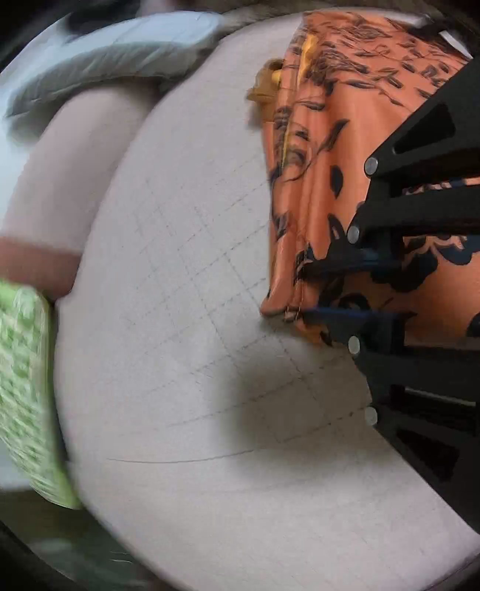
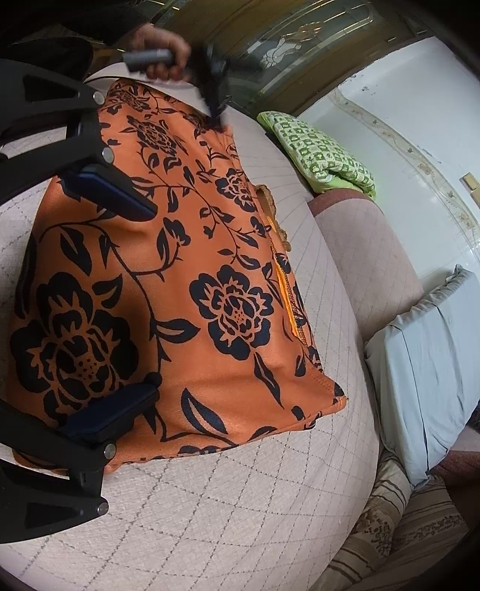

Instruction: Fold small clothes

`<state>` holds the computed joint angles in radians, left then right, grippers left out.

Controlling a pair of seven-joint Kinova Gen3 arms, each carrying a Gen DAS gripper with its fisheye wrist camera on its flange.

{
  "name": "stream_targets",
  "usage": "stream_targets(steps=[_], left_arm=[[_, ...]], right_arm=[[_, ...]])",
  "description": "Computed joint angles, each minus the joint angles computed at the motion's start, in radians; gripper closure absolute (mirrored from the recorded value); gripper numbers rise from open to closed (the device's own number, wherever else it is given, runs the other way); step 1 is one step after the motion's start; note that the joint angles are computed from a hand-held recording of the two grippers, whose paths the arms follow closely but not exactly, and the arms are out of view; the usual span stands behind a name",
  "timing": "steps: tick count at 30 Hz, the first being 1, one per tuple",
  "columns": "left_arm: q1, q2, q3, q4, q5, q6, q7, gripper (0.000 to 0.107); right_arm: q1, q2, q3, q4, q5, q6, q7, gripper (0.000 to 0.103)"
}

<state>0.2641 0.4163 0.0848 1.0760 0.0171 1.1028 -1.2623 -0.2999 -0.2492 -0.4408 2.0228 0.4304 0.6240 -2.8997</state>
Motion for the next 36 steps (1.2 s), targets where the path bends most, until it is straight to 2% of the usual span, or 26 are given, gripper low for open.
stream_targets(steps=[2, 4, 5, 7, 8, 9, 10, 11, 12, 14, 18, 21, 23, 25, 27, 29, 31, 33, 34, 36], left_arm=[[0.038, -0.019, -0.028, 0.004, -0.038, 0.003, 0.032, 0.094], [0.122, -0.029, -0.103, -0.004, -0.071, 0.014, 0.031, 0.094], [0.165, -0.054, -0.146, 0.013, -0.070, -0.003, 0.030, 0.092], [0.210, -0.113, -0.187, 0.075, -0.046, -0.077, 0.018, 0.085], [0.218, -0.144, -0.183, 0.103, -0.013, -0.115, -0.011, 0.077], [0.212, -0.158, -0.161, 0.119, 0.013, -0.137, -0.043, 0.064], [0.198, -0.166, -0.126, 0.121, 0.049, -0.143, -0.084, 0.057], [0.175, -0.157, -0.084, 0.107, 0.078, -0.133, -0.109, 0.050], [0.170, -0.149, -0.054, 0.091, 0.092, -0.117, -0.117, 0.050], [0.214, -0.097, -0.049, 0.011, 0.070, -0.049, -0.103, 0.050], [0.372, 0.053, -0.190, -0.136, -0.071, 0.101, 0.016, 0.052], [0.434, 0.056, -0.218, -0.184, -0.164, 0.144, 0.067, 0.052], [0.441, 0.014, -0.208, -0.147, -0.188, 0.116, 0.089, 0.051], [0.451, -0.055, -0.207, -0.061, -0.204, 0.057, 0.109, 0.050], [0.458, -0.121, -0.204, 0.031, -0.191, 0.012, 0.131, 0.044], [0.442, -0.174, -0.161, 0.123, -0.195, -0.039, 0.160, 0.038], [0.473, -0.170, -0.150, 0.184, -0.257, -0.031, 0.166, 0.038], [0.539, -0.174, -0.180, 0.212, -0.332, -0.007, 0.170, 0.037], [0.545, -0.188, -0.173, 0.217, -0.349, -0.011, 0.195, 0.038], [0.502, -0.229, -0.113, 0.235, -0.335, -0.034, 0.230, 0.038]], right_arm=[[0.002, 0.003, -0.013, -0.005, 0.013, 0.015, -0.008, 0.012], [0.001, 0.012, -0.017, -0.012, 0.023, 0.026, -0.019, 0.012], [0.000, 0.017, -0.020, -0.017, 0.032, 0.033, -0.030, 0.012], [-0.009, 0.019, -0.015, -0.018, 0.040, 0.035, -0.035, 0.011], [-0.014, 0.019, -0.011, -0.018, 0.042, 0.036, -0.037, 0.011], [-0.018, 0.018, -0.008, -0.017, 0.044, 0.035, -0.039, 0.011], [-0.021, 0.020, -0.008, -0.018, 0.046, 0.038, -0.043, 0.011], [-0.023, 0.022, -0.009, -0.020, 0.051, 0.042, -0.048, 0.011], [-0.027, 0.020, -0.004, -0.019, 0.050, 0.041, -0.045, 0.011], [-0.032, 0.019, 0.002, -0.017, 0.049, 0.040, -0.045, 0.011], [-0.025, 0.012, -0.002, -0.012, 0.039, 0.028, -0.037, 0.011], [-0.037, 0.008, 0.014, -0.009, 0.033, 0.022, -0.030, 0.011], [-0.033, 0.004, 0.016, -0.006, 0.023, 0.015, -0.026, 0.011], [-0.028, -0.004, 0.015, 0.000, 0.015, 0.007, -0.022, 0.011], [-0.014, -0.012, 0.012, 0.007, -0.002, -0.006, -0.009, 0.011], [0.027, -0.034, -0.005, 0.019, -0.041, -0.033, 0.002, 0.011], [0.071, -0.107, -0.005, 0.069, -0.108, -0.110, -0.052, 0.011], [0.054, -0.200, 0.034, 0.137, -0.189, -0.175, -0.134, 0.011], [0.044, -0.246, 0.037, 0.170, -0.230, -0.184, -0.174, 0.011], [0.073, -0.330, -0.005, 0.220, -0.311, -0.193, -0.256, 0.011]])
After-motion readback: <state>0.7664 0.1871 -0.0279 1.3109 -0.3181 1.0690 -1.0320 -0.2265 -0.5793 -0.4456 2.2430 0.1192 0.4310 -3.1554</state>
